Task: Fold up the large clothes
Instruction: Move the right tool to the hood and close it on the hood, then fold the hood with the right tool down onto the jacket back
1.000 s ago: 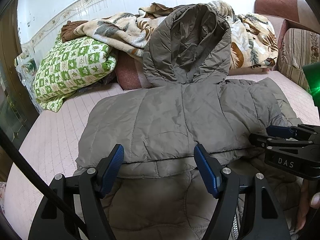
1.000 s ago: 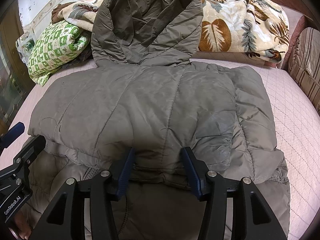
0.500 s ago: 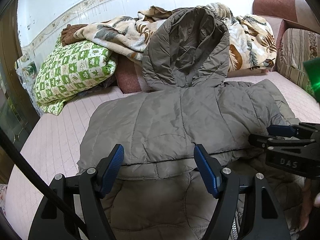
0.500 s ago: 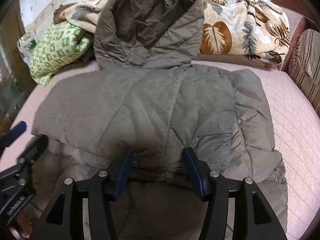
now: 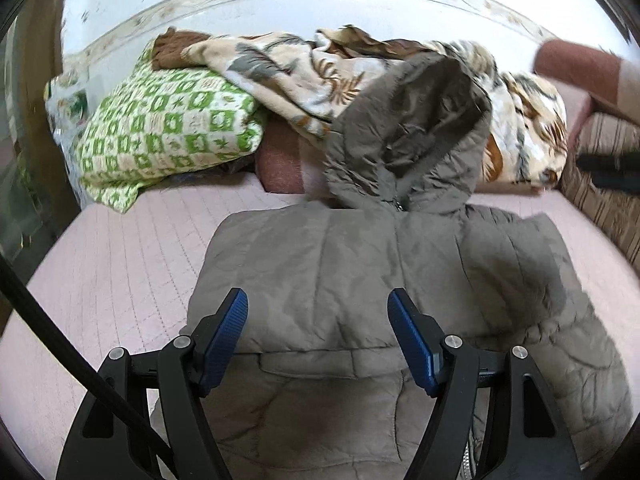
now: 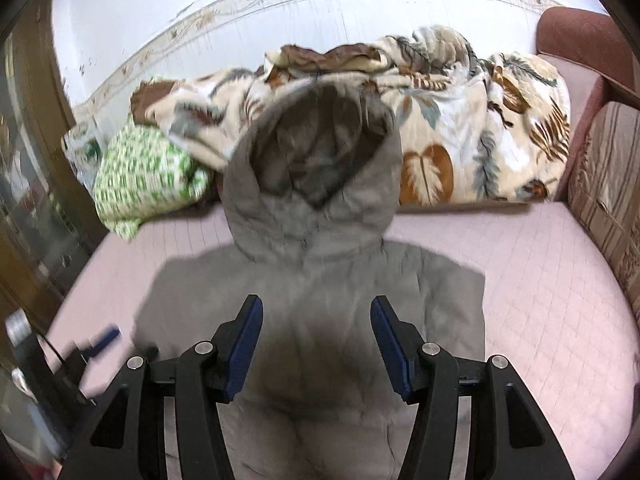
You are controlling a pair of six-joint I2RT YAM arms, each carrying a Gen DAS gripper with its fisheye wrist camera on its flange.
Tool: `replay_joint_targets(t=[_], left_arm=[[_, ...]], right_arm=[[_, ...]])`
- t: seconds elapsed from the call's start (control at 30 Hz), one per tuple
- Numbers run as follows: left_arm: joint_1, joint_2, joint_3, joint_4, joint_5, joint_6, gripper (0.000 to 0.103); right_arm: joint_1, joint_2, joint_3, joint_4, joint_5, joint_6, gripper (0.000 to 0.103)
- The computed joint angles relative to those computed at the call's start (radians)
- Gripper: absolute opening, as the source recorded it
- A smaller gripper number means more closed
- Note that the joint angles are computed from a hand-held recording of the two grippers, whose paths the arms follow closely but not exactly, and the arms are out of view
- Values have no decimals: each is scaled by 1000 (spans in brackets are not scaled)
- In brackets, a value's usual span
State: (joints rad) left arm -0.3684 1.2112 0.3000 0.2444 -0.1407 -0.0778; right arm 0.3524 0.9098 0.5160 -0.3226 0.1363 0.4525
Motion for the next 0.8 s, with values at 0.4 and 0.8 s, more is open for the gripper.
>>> replay_joint_targets(t=[0.4,0.8], left_arm=[[134,75,39,3,109,14,72],[176,145,59,42,162,6,72]], right_arm=[[-368,615,681,-51,-432,129,70],[-413,1002,952,71,-467,505,70]])
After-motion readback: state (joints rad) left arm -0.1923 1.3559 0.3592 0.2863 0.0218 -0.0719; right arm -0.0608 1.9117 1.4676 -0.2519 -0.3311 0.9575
